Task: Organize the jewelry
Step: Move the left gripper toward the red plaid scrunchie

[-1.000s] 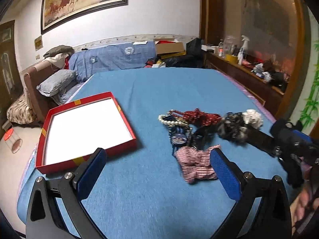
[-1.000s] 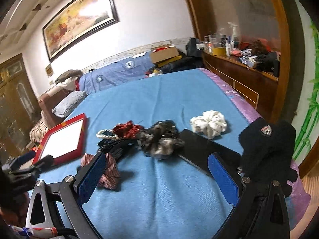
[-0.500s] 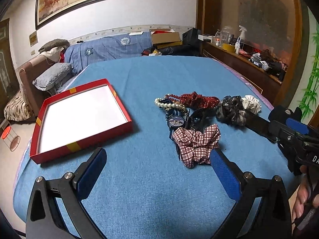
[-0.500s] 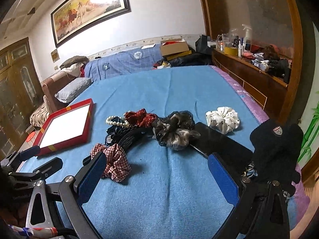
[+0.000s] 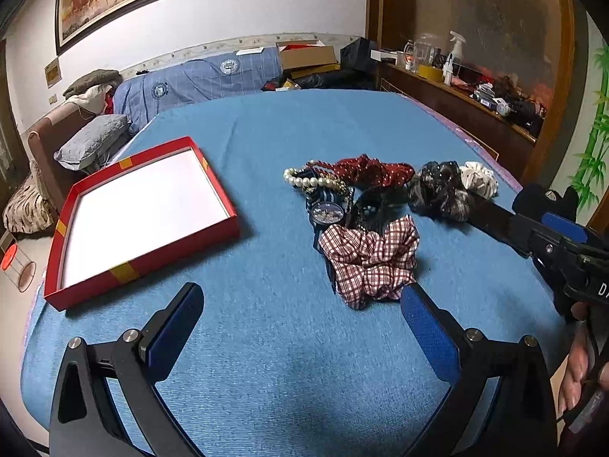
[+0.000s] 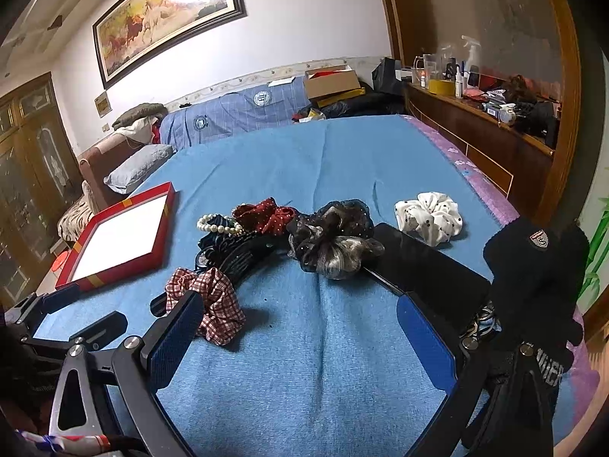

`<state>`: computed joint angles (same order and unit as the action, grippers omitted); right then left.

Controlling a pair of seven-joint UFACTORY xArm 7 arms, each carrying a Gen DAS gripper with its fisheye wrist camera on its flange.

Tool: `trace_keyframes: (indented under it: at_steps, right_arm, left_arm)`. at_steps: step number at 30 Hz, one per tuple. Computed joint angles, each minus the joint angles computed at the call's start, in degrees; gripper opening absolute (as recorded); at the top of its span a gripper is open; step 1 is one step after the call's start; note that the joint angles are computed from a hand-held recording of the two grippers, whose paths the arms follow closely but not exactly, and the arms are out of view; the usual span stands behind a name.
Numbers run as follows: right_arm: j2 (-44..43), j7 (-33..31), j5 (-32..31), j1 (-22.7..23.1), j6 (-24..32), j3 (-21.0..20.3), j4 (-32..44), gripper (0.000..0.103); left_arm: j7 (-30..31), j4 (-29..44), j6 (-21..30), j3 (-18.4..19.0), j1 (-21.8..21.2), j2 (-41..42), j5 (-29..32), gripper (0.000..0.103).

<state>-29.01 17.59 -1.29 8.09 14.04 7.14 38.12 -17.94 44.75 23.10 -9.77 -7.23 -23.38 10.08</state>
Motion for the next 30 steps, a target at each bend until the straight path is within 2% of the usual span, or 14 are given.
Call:
trace_keyframes:
  at_steps: [16,21,23,25,30]
  right_arm:
    - [2.4,-0.7,1.3,0.2,-1.2,-1.9,-0.1,0.103]
    - [3.1,-1.1,1.0,-0.5,-2.0,-1.6,-0.1,0.103]
    - [3.4,-1.3,1.5,-0.2,-2.3,-2.2,0.0,0.103]
    - [3.6,-1.6,2.4,0.1,-2.6,-3.0,-0.1,0.103]
    - [4.3,-2.7,3.7,0.4,-3.0,-4.0,-0.2,0.103]
  left_arm:
    - [1.4,1.5,1.6,1.0,-1.3,3.3,-1.2,0.103]
    - [5.7,2.4,0.6,3.4,-4.0,5.8,-6.1,0.103]
    - [8.2,2.7,0.3,4.6,-5.3,6.7,-9.3,0.091]
    - [9.9,3.3,0.3,5.0,-5.9,7.8,-11.7,0.086]
    - [14.1,5.4,0.0,5.6,-7.2,11.1,-16.7,0.08]
